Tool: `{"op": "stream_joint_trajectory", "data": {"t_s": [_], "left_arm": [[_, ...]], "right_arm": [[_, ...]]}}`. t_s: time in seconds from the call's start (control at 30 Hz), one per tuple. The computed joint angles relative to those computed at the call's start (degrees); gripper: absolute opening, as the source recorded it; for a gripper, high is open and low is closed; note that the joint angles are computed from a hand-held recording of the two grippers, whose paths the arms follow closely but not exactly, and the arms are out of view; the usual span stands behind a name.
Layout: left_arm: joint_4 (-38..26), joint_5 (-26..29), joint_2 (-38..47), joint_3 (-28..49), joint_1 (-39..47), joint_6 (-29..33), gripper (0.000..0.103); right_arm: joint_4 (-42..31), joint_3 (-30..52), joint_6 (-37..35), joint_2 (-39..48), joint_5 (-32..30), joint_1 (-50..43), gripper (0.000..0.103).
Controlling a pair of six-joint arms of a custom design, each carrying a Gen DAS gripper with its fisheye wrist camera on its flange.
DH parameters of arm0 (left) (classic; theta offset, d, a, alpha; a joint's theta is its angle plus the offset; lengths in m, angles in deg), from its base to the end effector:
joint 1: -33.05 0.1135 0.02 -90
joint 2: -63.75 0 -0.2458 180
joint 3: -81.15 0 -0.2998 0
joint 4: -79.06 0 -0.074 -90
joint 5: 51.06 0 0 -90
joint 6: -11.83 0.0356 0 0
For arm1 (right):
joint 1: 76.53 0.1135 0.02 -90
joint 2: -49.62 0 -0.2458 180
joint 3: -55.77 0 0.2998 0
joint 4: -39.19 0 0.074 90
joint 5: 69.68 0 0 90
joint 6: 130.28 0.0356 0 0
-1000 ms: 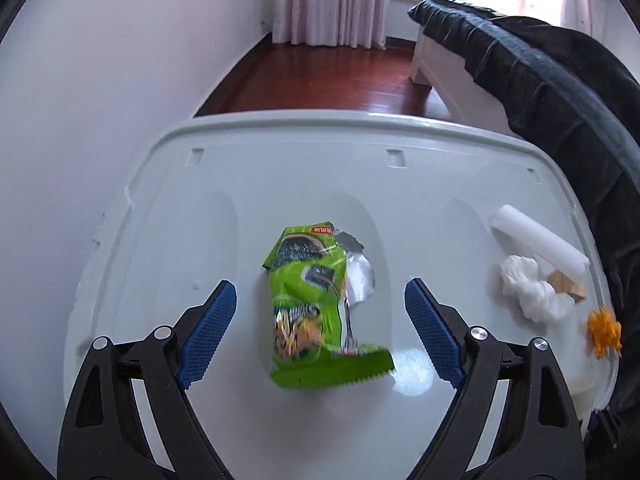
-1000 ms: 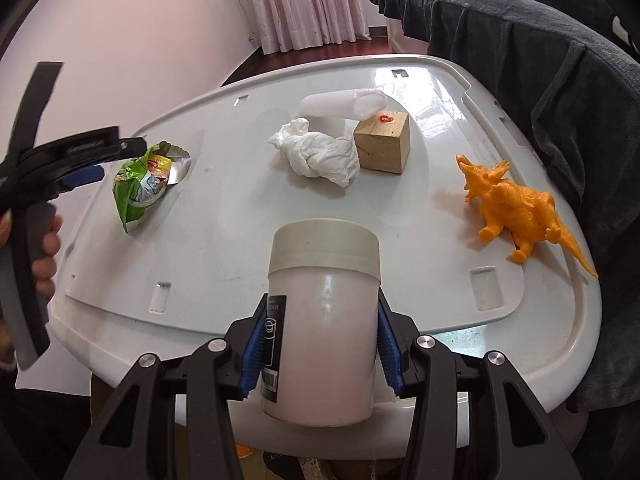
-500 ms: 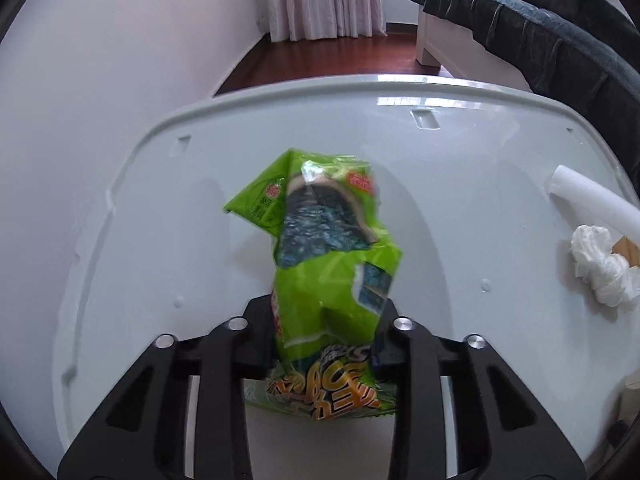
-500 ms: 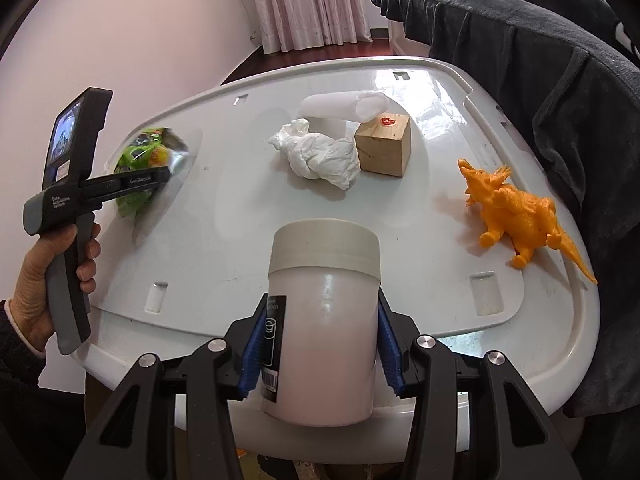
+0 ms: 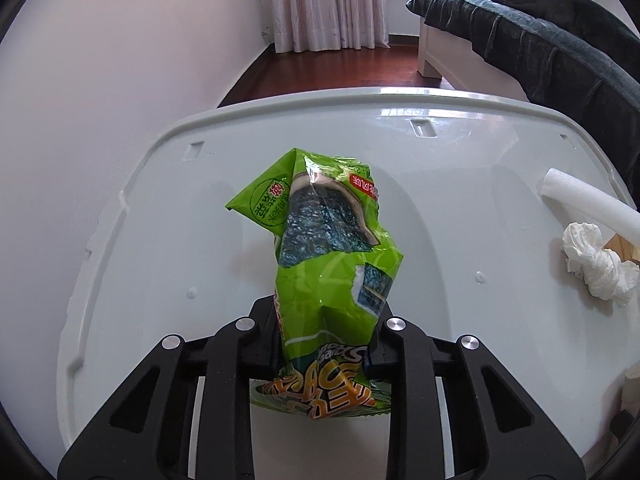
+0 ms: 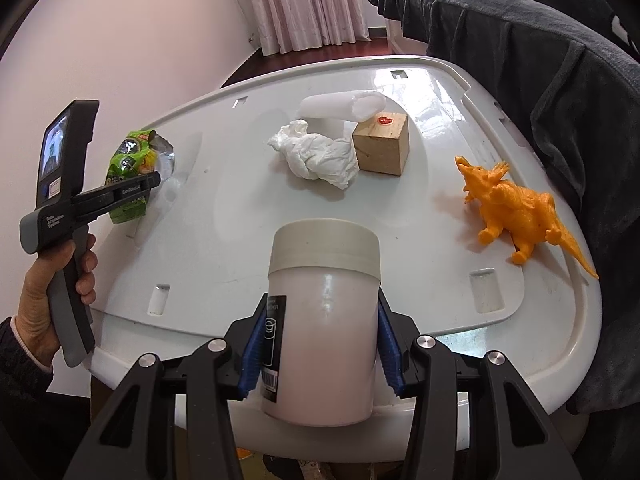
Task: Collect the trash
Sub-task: 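Carry the snack bag and jar over the cardboard box and open both tools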
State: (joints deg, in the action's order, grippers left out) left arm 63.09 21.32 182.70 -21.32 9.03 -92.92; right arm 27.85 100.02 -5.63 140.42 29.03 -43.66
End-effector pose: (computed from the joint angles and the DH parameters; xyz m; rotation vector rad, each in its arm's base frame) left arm 0.3898 -0.1619 0.0393 0.0892 2.5055 0.1230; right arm 0.2445 0.1516 0.0491 0.0967 2.5814 0.2495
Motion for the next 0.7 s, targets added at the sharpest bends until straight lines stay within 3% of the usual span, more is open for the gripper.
{"op": "stream_joint_trajectory", "data": {"t_s": [0.37, 0.7], "left_arm": [[-0.6, -2.2, -11.3, -8.5, -2.3, -2.0, 0.026], [-5.3, -3.0, -35.7, -26.9, -9.4, -8.6, 0.026]], "right_arm": [[1.5, -3.2, -0.5, -5.6, -0.1, 0.2, 0.048], [1.4, -10.4, 0.3, -17.9, 3.7, 4.2, 0.048]]}}
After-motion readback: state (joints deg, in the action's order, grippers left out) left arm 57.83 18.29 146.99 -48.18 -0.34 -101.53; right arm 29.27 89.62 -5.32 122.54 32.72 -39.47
